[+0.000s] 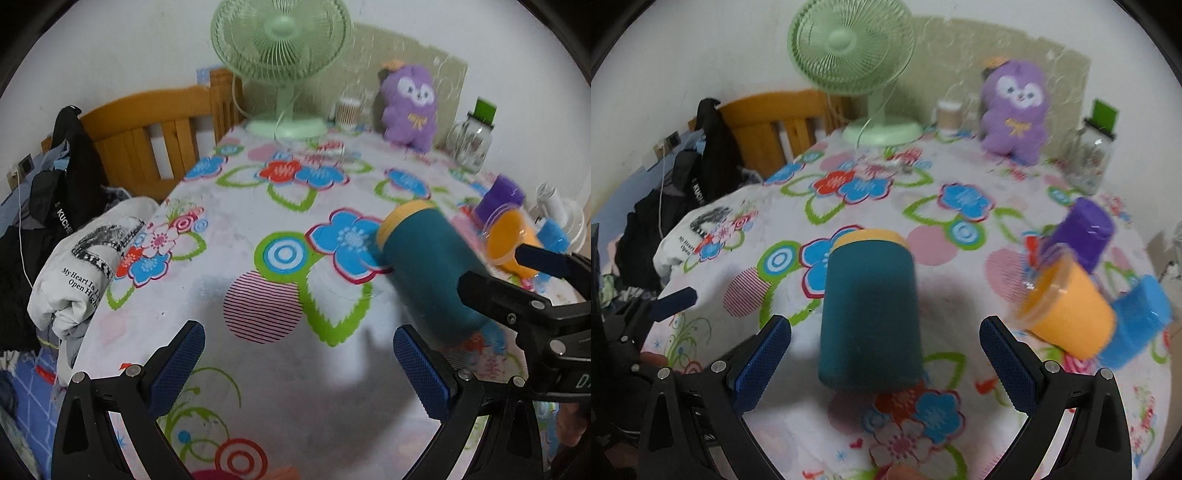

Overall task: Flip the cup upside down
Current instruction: 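Move the right gripper to the lying teal cup and close around its body, then lift the teal cup with the right gripper and rotate it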

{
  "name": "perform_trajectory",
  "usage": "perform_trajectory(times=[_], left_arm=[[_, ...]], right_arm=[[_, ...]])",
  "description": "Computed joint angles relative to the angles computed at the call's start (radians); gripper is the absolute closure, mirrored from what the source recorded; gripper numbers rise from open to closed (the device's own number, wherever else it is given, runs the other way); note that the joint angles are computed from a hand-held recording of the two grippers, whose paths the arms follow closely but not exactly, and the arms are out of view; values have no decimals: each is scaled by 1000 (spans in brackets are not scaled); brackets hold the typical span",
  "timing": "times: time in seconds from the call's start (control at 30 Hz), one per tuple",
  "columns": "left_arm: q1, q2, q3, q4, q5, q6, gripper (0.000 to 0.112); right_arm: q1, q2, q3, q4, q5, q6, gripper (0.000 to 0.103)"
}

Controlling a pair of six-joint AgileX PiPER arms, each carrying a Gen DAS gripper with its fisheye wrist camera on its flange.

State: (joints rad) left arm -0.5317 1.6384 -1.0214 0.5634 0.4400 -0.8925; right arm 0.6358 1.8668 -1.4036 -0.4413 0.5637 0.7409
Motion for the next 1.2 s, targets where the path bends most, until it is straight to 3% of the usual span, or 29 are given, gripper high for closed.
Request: perform_trajectory(times=[0.13,0.37,0.47,0.53,0.6,1.03,1.2], left_arm=[[31,44,-48,-127,4,152,10],[43,112,-121,-198,49,243,10],[44,119,-126,-210,51,255,10],[41,119,-126,-208,53,255,10],[36,116,-123,-203,56,252,10],[10,-30,19,-167,17,176,10],[-39,-102,110,-60,-16,36,10]], right_arm=[[-17,88,-119,82,64,-102,0],[-37,185,-244,178,123,-225,1],[-43,218,-286,204,160,-258,14],[-52,236,-306,246,178,-301,30],[-56,245,-315,271,186,-325,33],[-2,76,-139,184,111,-231,34],[39,-26,-18,119,74,-156,34]])
